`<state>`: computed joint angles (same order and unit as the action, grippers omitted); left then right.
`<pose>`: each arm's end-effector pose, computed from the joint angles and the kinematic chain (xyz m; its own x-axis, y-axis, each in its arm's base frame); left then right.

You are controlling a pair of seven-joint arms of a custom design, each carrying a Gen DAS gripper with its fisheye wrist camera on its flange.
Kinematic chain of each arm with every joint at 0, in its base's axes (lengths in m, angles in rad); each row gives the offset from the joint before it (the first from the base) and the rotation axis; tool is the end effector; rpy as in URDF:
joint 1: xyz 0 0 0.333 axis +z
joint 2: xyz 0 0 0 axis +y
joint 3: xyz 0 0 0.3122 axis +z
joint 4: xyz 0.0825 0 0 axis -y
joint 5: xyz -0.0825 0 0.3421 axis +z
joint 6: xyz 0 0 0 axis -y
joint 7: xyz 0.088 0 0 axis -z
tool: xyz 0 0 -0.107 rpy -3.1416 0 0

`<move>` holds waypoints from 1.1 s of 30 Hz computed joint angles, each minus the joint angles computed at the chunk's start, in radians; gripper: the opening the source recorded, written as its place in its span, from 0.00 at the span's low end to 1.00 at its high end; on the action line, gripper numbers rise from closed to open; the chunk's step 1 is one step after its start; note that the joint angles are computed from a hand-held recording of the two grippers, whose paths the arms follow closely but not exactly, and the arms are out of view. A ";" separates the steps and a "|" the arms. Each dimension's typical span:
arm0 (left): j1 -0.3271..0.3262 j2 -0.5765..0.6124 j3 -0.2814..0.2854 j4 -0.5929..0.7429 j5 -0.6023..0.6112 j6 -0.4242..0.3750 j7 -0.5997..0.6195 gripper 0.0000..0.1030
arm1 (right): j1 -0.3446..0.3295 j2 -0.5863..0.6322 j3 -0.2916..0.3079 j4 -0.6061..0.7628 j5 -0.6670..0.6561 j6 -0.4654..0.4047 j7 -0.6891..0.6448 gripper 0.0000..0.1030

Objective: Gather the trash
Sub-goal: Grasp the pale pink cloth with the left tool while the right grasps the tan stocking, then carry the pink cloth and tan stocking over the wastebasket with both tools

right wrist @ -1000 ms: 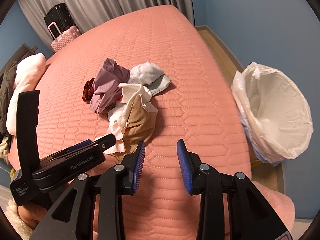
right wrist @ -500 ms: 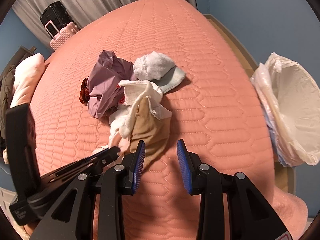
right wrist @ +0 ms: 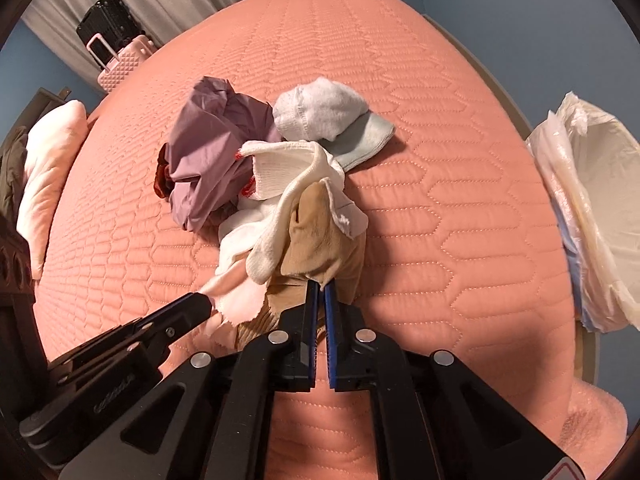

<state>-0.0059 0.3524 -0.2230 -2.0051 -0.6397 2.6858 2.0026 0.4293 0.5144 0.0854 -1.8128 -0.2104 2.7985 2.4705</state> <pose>0.5888 -0.1089 0.3396 -0.1614 -0.9139 0.3726 -0.9364 0.0226 -0.3502 0.5708 0.3257 0.3347 -0.1605 -0.9459 -0.2820 -0.8936 0.2606 -0.3656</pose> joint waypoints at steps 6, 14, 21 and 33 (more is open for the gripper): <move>-0.016 0.007 0.001 0.005 0.007 0.016 -0.031 0.57 | 0.039 -0.070 -0.045 -0.078 -0.065 0.028 0.059 0.02; -0.131 0.078 0.073 0.055 0.239 0.061 -0.212 0.54 | 0.022 -0.161 -0.047 -0.192 -0.107 0.057 0.132 0.02; -0.104 0.081 0.026 0.059 0.314 0.064 -0.225 0.07 | 0.006 -0.194 -0.038 -0.232 -0.131 0.083 0.152 0.01; -0.029 -0.092 -0.062 -0.069 0.045 0.064 0.031 0.04 | 0.037 -0.273 -0.088 -0.287 -0.260 0.135 0.268 0.01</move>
<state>-0.0344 0.2602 -0.2849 -2.0736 -0.5949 2.7495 2.0340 0.4666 0.2416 -0.0030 -2.1003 -0.4700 2.9339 2.7386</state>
